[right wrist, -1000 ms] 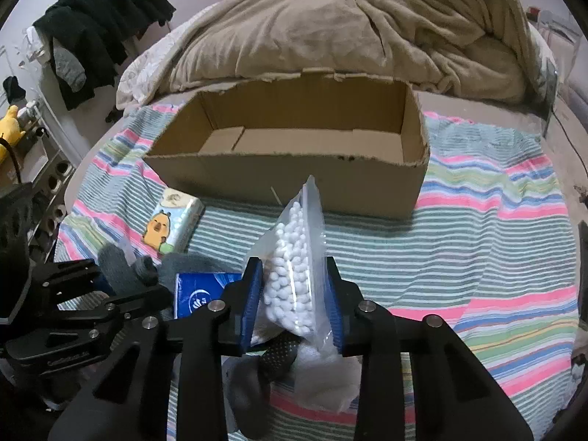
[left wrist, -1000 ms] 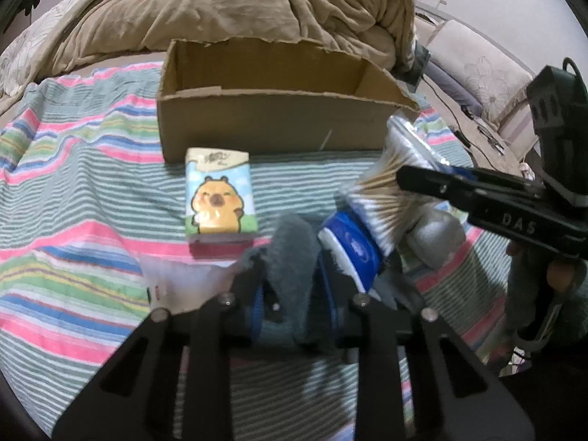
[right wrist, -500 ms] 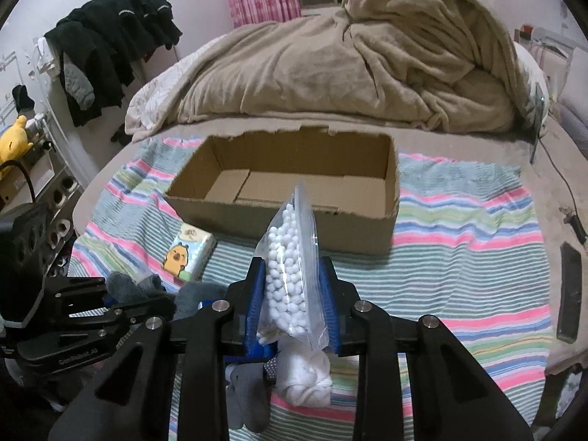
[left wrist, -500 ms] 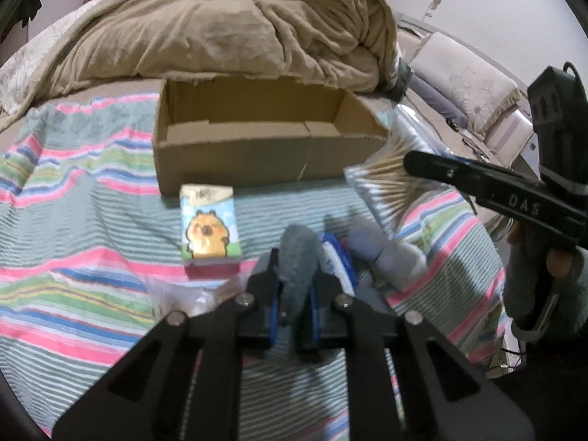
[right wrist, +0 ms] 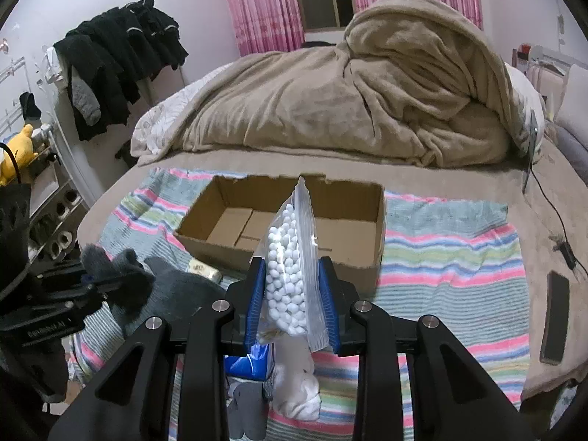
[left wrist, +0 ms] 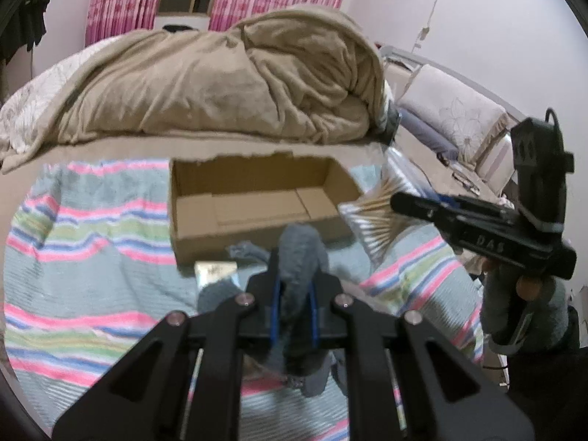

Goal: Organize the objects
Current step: 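Carry the gloves with the left gripper while the right carries the swab bag into the box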

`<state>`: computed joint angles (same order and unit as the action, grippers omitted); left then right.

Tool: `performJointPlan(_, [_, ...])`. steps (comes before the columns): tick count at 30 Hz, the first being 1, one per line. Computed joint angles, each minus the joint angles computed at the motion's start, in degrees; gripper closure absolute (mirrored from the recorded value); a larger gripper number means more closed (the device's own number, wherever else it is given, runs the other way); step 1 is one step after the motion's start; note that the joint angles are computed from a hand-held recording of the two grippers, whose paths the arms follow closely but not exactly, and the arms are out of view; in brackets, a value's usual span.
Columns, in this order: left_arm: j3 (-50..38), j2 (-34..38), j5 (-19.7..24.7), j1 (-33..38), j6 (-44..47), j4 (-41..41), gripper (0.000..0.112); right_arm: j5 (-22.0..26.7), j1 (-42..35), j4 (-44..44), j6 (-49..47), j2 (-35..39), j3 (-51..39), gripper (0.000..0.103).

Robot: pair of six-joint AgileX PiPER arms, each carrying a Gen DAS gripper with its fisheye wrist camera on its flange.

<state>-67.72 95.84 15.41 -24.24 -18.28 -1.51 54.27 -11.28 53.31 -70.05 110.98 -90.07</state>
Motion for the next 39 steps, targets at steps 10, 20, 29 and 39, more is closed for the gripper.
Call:
performJointPlan(10, [-8.86, 2.10, 2.26, 1.56, -3.04, 4.79, 0.100, 2.78, 0.37, 0.76, 1.54, 5.01, -10.46, 0.072])
performJointPlan(20, [-21.44, 10.22, 4.24, 3.47, 1.92, 0.90, 0.100, 4.33, 2.64, -1.10, 5.89, 12.51, -24.53, 0.072])
performJointPlan(29, [-33.05, 22.20, 5.44, 5.86, 6.89, -7.28, 0.100, 5.37, 5.14, -6.53, 12.46, 21.43, -36.05, 0.072])
performJointPlan(39, [-43.59, 34.39, 11.27, 6.22, 2.25, -3.54, 0.100, 8.11, 6.99, -11.37, 19.73, 31.09, -46.63, 0.072])
